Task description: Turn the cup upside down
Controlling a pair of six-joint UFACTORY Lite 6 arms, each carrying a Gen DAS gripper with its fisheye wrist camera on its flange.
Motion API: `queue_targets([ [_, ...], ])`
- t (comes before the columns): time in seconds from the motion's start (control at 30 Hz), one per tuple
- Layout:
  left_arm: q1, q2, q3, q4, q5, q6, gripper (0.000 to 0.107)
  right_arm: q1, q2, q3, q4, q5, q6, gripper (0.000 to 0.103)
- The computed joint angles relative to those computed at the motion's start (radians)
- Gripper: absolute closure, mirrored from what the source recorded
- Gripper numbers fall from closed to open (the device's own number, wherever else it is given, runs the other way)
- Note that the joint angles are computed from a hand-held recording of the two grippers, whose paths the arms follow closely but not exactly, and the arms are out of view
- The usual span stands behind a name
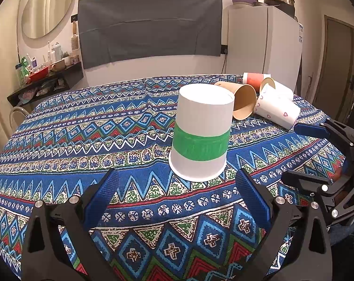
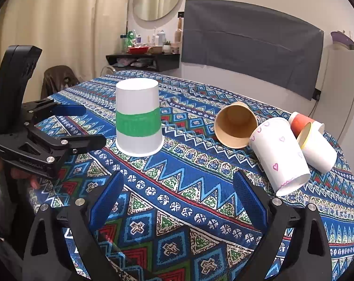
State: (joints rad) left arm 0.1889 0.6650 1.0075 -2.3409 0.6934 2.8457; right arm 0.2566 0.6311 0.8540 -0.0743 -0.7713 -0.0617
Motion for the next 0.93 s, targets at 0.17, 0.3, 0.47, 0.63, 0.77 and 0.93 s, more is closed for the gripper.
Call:
queue_targets([
  [0.17, 0.005, 0.002, 0.005, 0.013, 0.0, -0.017, 0.01, 0.002, -0.004, -0.003, 0.009, 0.002, -0.004, 0.013],
  [0.3, 0.006, 0.0, 0.0, 0.004, 0.003, -0.007, 0.01, 0.001, -0.007, -0.004, 0.012, 0.008, -0.004, 0.013],
  [0.47, 0.01, 0.006, 0.014, 0.028, -0.009, -0.035, 0.01, -0.005, -0.005, 0.001, 0.005, 0.012, 0.001, 0.013],
  [0.63, 0.003, 0.004, 0.011, -0.004, -0.013, -0.015, 0.01, -0.007, -0.003, 0.001, -0.002, 0.005, 0.006, 0.013],
  [0.77, -0.004, 0.001, 0.004, -0.042, -0.015, 0.008, 0.01, -0.013, 0.002, 0.003, -0.015, 0.003, 0.019, 0.013],
  [0.93, 0.002, -0.003, -0.007, -0.036, 0.005, 0.017, 0.01, -0.015, 0.005, 0.0, -0.014, -0.006, 0.014, 0.013],
])
